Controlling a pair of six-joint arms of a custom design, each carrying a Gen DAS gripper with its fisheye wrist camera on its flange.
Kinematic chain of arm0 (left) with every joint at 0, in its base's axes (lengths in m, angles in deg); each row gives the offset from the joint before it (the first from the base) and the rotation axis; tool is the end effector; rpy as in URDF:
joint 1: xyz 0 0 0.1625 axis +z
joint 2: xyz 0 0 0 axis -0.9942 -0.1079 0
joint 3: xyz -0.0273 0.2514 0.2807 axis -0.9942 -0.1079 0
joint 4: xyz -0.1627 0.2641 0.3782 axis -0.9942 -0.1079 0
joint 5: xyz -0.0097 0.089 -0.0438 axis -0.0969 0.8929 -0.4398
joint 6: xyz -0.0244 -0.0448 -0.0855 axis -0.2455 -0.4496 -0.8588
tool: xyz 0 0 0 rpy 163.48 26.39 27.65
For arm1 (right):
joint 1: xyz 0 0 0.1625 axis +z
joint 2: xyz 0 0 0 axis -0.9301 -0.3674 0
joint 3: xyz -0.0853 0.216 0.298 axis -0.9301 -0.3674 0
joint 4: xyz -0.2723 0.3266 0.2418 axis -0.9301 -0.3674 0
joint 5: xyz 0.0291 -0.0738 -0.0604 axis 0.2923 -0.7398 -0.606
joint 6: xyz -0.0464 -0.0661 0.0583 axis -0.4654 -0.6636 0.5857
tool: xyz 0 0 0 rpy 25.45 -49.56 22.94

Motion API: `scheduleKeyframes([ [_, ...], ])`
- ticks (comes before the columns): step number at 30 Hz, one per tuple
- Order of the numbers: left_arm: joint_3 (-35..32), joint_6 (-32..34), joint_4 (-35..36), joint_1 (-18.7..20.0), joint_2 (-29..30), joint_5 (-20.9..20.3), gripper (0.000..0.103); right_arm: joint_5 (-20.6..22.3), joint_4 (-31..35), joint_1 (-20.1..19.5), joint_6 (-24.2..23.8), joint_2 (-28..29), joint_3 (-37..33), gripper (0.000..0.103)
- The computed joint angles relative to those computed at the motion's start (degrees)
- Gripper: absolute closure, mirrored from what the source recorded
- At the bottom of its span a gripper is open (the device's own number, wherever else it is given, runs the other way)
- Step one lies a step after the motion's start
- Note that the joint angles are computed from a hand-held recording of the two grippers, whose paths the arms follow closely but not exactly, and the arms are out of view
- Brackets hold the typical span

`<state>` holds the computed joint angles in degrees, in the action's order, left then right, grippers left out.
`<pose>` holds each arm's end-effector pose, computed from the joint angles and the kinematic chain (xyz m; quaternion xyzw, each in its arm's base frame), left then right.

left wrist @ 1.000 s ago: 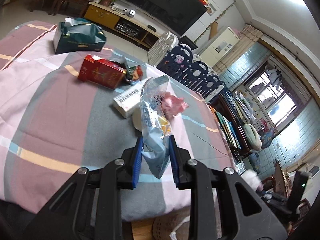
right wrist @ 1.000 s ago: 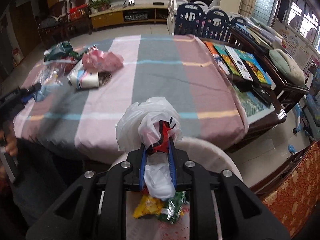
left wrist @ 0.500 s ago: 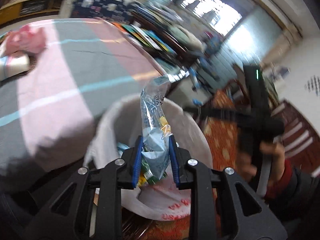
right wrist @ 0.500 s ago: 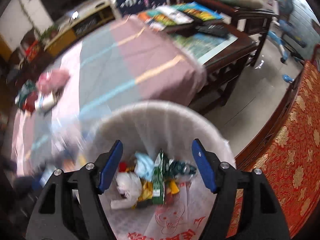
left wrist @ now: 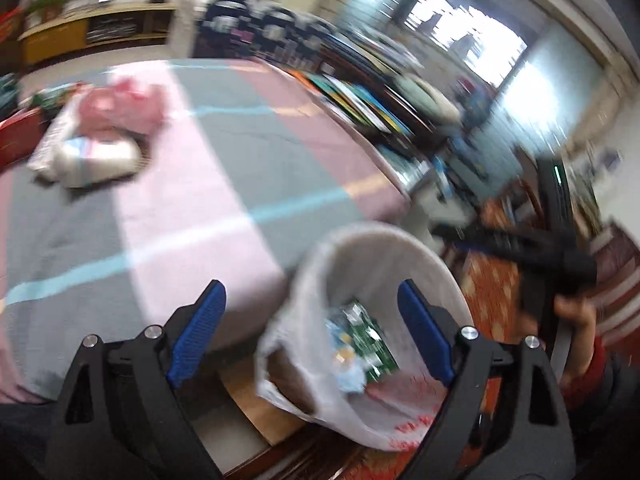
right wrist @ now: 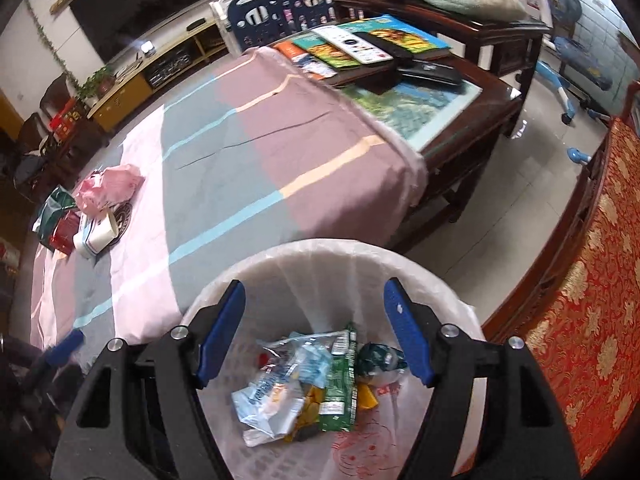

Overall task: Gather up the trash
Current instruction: 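Move both open tools back over the table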

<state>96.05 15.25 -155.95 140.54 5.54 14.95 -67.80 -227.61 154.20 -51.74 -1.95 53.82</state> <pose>-0.2398 -0.7047 0.0399 0.0891 0.9304 -0.3222 0.1503 0.0319 -0.7988 0.2787 0.0950 -0.9328 0.2193 0.2696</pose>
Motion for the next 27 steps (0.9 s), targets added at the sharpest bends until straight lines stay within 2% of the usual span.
scheduleKeyframes([
  [6,1.98,-6.54,-2.12,3.68,-4.83,17.05,0.016,1.89,2.64,3.30,-0.89,5.82,-4.45,0.032],
  [7,2.40,-6.93,-2.47,4.58,-5.66,19.49,0.021,2.44,3.30,3.92,-0.97,6.90,-5.37,0.032],
  [8,2.73,-8.92,-1.40,5.32,-6.46,21.41,0.026,2.95,3.63,4.78,-1.48,8.24,-6.34,0.032],
  [9,3.53,-12.76,-0.49,6.28,-7.86,21.44,0.034,3.52,3.79,5.48,-2.08,9.20,-7.03,0.032],
  [10,4.42,-15.00,-1.55,7.06,-8.90,20.42,0.038,4.27,3.90,6.24,-2.83,10.35,-7.81,0.032],
  [11,5.64,-16.59,-3.82,7.69,-9.94,20.28,0.039,4.79,3.96,6.87,-3.31,11.33,-8.48,0.032],
  [13,7.48,-18.84,-8.03,8.03,-11.07,22.52,0.039,6.09,4.38,8.52,-4.52,14.22,-10.57,0.032],
  [15,8.26,-21.37,-10.38,7.16,-10.95,29.47,0.038,6.55,3.80,10.00,-6.44,17.08,-12.31,0.032],
  [17,8.05,-22.41,-11.22,6.71,-10.46,34.11,0.031,6.32,3.53,11.49,-8.92,20.74,-14.66,0.032],
  [18,8.12,-22.18,-12.04,6.66,-10.50,35.15,0.024,6.13,4.19,11.94,-9.63,22.39,-16.17,0.032],
  [20,7.86,-22.08,-13.51,6.41,-9.98,36.77,0.019,5.32,5.55,13.06,-11.18,26.68,-20.09,0.030],
  [22,8.53,-23.93,-12.17,6.41,-10.77,35.73,0.018,3.86,6.01,13.87,-13.81,30.66,-24.06,0.014],
  [25,8.50,-25.65,-9.67,6.63,-11.06,35.23,0.018,-1.09,5.05,14.87,-18.66,36.74,-30.20,0.013],
  [27,8.25,-25.79,-8.84,6.74,-10.87,34.85,0.018,-3.26,6.40,14.84,-19.84,39.63,-33.93,0.013],
])
